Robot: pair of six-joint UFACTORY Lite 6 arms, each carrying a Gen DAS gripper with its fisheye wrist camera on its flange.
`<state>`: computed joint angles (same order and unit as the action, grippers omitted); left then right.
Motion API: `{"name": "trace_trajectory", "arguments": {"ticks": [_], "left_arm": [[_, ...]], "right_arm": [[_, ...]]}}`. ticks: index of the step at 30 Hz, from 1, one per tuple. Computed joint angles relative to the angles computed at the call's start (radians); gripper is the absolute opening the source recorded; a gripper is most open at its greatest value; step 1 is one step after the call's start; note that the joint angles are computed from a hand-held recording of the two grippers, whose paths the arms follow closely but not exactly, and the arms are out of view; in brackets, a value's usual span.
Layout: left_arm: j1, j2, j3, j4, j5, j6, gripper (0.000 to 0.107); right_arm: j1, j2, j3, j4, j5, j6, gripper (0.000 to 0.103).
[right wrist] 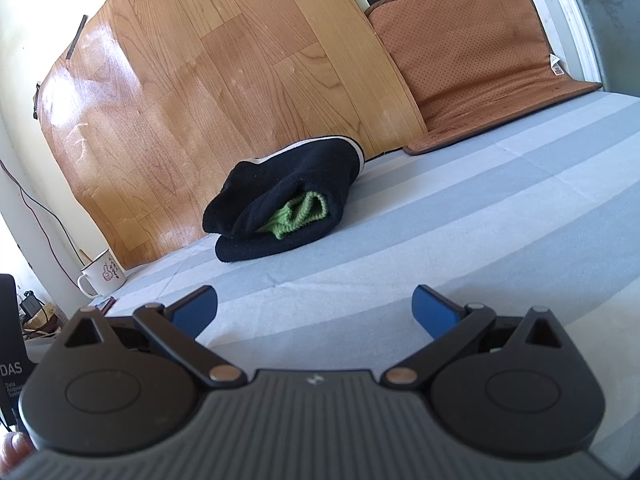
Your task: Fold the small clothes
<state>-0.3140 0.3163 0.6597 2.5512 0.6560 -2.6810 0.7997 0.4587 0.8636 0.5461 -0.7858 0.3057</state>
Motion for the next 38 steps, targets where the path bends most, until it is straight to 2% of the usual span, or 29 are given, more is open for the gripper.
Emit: {"name": "trace_trajectory", "arguments": {"ticks": [19,38], "left_arm": [[0.024,-0.008,0.0,0.033,-0.023,-0.023,0.103],[0.017,-0.01,-0.012,0.053,0.003,-0.027,0.103]], "right_arm": [[0.015,0.009,0.01,0.05,-0.011,-0.055,0.103],[0.018,0.012,0.019,0.064,-0.005,-0.07,0.103]]}}
